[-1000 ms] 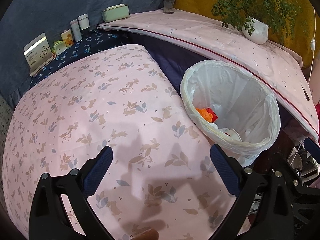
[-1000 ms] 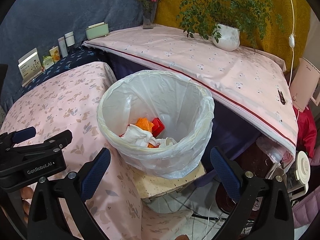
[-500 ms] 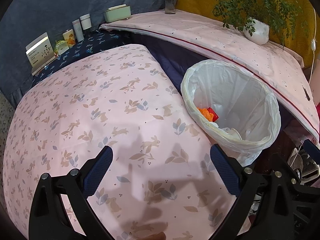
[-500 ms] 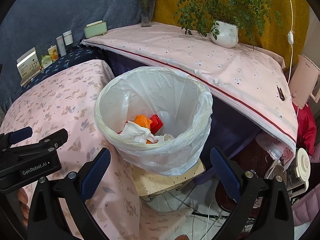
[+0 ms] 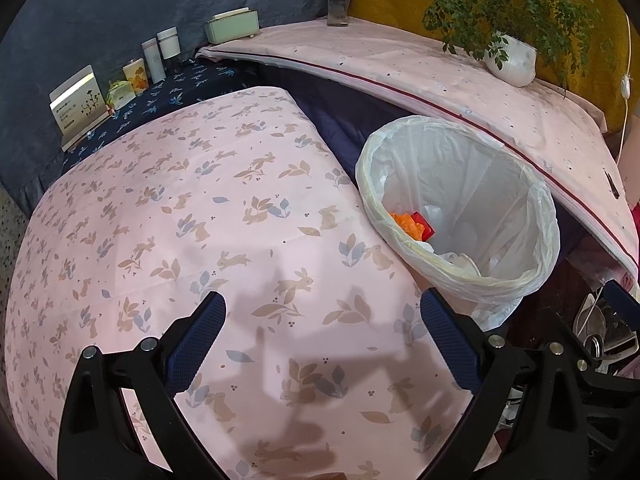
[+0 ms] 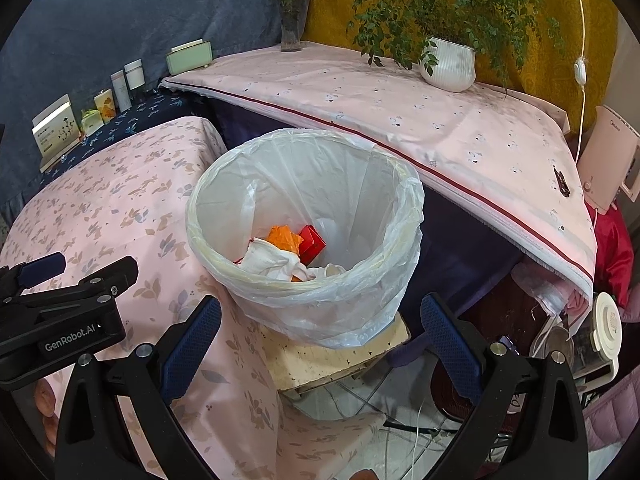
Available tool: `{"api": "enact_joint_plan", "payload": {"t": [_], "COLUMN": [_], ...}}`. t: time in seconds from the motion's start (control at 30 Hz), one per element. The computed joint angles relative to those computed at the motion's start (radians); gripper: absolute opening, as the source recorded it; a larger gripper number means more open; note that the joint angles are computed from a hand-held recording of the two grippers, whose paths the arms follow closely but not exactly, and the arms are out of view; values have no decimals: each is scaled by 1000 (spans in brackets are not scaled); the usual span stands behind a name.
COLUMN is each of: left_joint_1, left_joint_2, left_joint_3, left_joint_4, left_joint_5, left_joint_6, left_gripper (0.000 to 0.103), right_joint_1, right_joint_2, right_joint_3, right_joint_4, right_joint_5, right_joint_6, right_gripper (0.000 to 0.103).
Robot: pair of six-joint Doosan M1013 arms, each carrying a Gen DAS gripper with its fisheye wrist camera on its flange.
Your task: Collect trash
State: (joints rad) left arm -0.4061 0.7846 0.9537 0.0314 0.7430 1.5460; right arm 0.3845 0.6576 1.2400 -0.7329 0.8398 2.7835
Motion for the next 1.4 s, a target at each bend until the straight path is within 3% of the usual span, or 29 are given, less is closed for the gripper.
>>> {"api": "enact_joint_plan", "payload": {"t": [1.4], "left_joint_1": [-10], "left_joint_2": [4], "left_joint_3": [0], "left_joint_4": [36], "left_joint_5": [-4], "left_joint_6": [-14], "left_gripper": [93], "right_joint_1": [0], "right_joint_2": [1], "right_joint_3": [4], "right_joint_4": [1], "right_joint_5": [1], "right_joint_6": [4], "right_gripper": [96]}}
